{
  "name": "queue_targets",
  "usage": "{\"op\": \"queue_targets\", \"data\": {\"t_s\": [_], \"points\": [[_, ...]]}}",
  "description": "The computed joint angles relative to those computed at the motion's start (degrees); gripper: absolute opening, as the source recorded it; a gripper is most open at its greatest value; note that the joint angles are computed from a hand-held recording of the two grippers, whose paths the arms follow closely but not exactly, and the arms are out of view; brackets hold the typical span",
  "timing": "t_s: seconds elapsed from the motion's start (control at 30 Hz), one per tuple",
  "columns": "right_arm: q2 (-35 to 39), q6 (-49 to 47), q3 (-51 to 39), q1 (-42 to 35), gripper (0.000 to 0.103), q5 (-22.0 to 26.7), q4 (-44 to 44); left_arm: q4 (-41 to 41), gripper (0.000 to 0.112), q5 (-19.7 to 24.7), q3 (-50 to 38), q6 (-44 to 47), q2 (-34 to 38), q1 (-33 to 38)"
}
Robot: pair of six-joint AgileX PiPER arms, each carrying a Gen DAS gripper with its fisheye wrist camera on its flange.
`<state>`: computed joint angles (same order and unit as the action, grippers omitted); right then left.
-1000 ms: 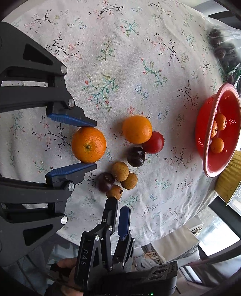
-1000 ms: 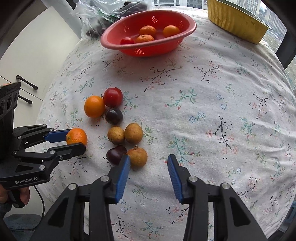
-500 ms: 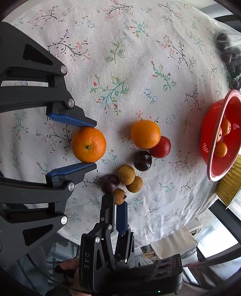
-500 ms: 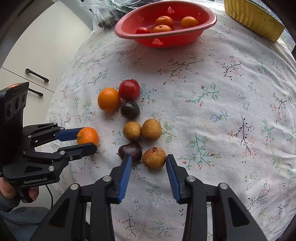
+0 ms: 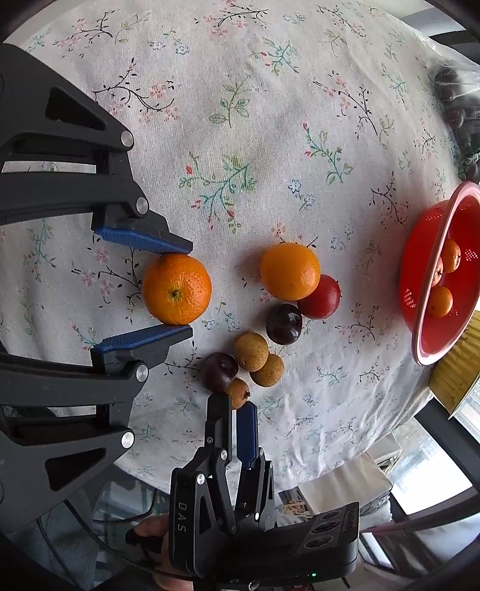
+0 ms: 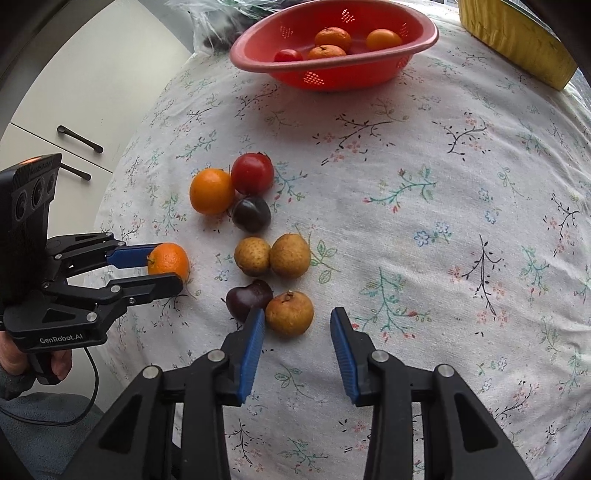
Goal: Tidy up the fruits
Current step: 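Grasp a small brown round fruit with the right gripper while the left holds the orange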
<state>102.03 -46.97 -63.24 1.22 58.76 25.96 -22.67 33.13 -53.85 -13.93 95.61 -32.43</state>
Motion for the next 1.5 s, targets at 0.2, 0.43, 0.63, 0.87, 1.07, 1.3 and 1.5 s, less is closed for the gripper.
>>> {"op": "queue_targets", "data": {"t_s": [0.2, 0.43, 0.63, 0.87, 1.07, 1.3, 1.5], "points": [[0.7, -1.3, -1.3, 1.7, 0.038, 1.7, 0.5, 0.5, 0.036, -0.1, 0.2, -1.1, -0.3, -0.1], [1.9, -1.4, -2.2, 0.7, 0.030, 3.0, 1.0, 0.9, 0.036, -0.2, 0.0, -1.7, 0.0, -0.5], [2.0, -1.0, -2.2, 0.8, 0.030, 2.6, 1.2, 1.1, 0.036, 0.1, -0.4, -1.7, 0.3, -0.7], [2.7, -0.9, -3.5, 1.6, 0.030, 3.1, 0.3, 0.8, 0.036, 0.1, -0.9, -1.0, 0.9, -1.0], [2.2, -0.8, -3.0, 1.4, 0.030, 2.9, 0.3, 0.8, 0.036, -0.1, -1.4, -0.7, 1.2, -0.8], [0.9, -1.3, -4.6, -0.6, 0.030, 4.7, 1.8, 0.9, 0.036, 0.3, -1.9, 0.1, 0.9, 0.3], [0.7, -0.4, -9.2, -2.6, 0.030, 6.8, 3.3, 2.8, 0.036, 2.3, -6.1, 0.1, 0.9, 2.6]]}}
